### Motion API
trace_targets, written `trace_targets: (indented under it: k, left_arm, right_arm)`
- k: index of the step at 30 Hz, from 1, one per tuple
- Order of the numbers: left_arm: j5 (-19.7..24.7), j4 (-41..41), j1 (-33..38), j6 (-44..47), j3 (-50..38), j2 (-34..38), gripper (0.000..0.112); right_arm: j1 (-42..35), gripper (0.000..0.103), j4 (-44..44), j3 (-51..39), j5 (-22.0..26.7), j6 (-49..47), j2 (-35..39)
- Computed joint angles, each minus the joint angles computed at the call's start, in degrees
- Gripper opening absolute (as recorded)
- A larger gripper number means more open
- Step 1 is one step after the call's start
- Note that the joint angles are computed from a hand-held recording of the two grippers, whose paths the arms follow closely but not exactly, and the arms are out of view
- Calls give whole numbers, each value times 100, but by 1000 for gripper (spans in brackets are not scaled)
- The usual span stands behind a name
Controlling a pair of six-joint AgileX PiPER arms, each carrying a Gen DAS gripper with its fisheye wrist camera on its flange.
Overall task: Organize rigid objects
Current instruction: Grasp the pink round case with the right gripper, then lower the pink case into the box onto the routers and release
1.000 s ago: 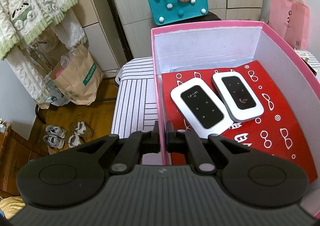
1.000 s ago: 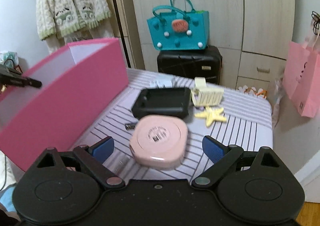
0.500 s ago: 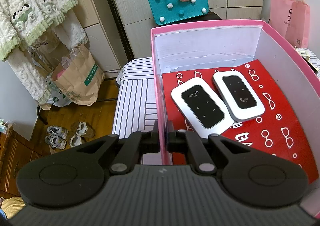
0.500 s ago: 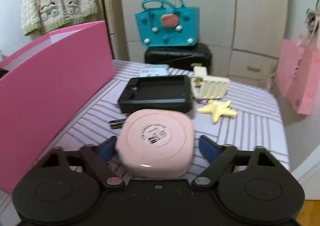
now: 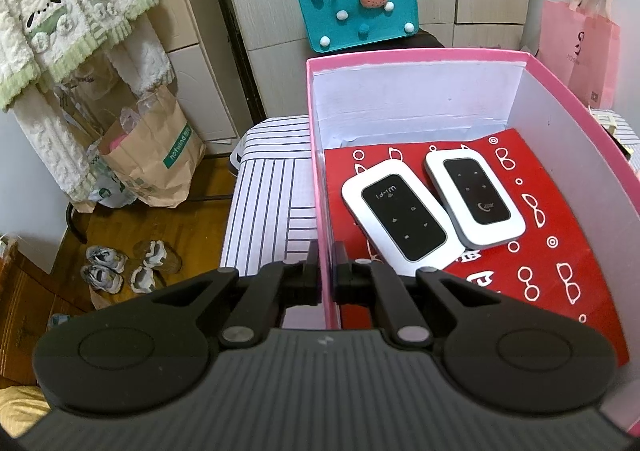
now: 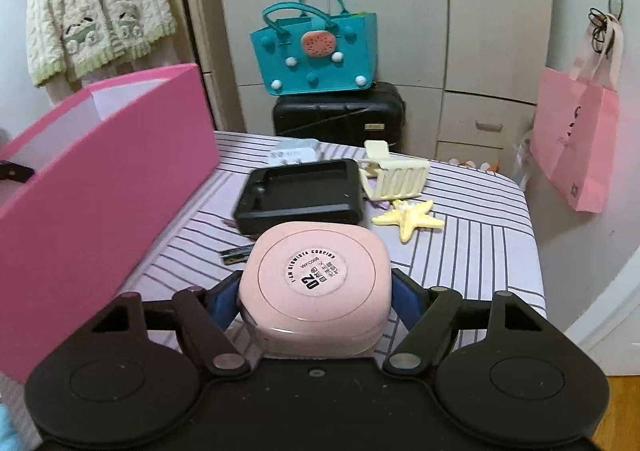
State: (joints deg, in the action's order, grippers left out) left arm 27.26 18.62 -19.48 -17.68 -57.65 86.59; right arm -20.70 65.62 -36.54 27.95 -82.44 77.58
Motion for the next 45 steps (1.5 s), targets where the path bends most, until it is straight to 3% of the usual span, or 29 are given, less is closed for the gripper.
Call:
trace_targets:
  k: [5,10,14,17,24,28,34,38,45]
  left_arm:
    - [-27,110,-32,-114,18,-8,4]
    - [-124,-134,35,83,47,-31,4]
    - [-147,-172,64,135,71,-51,4]
    - [-167,-111,53,93,76,-49,4]
    - [-171,-139,53,114,73,-48,4]
    - [-216,-387,116,278,76,-54,4]
    - [-207,-556,170,405,46,-31,4]
    - [-111,-969,281,772,-63,49,4]
    - [-125,-913,285,748,-73,76,4]
  right_arm:
    - [115,79,-1384,-447,683,1335,-627]
    - [562,79,-2035,-1101,1418,2196,-1063]
    - [1074,79,-2194,-1861,2051,2687,-938]
    - [1560,79,-2232,-2503,2371,2991,-544]
    - [2826,79,-2770,-4148,2409,4078,1005]
    - [3046,79,-2586,-5188,2865,4477,2060]
    - [3470,79,-2982,-6248,3102,5271,3188]
    - [3711,79,-3440,-6853,3155,5714,3775]
    - [3947,79,-4088,-7770,3620,6292,4567]
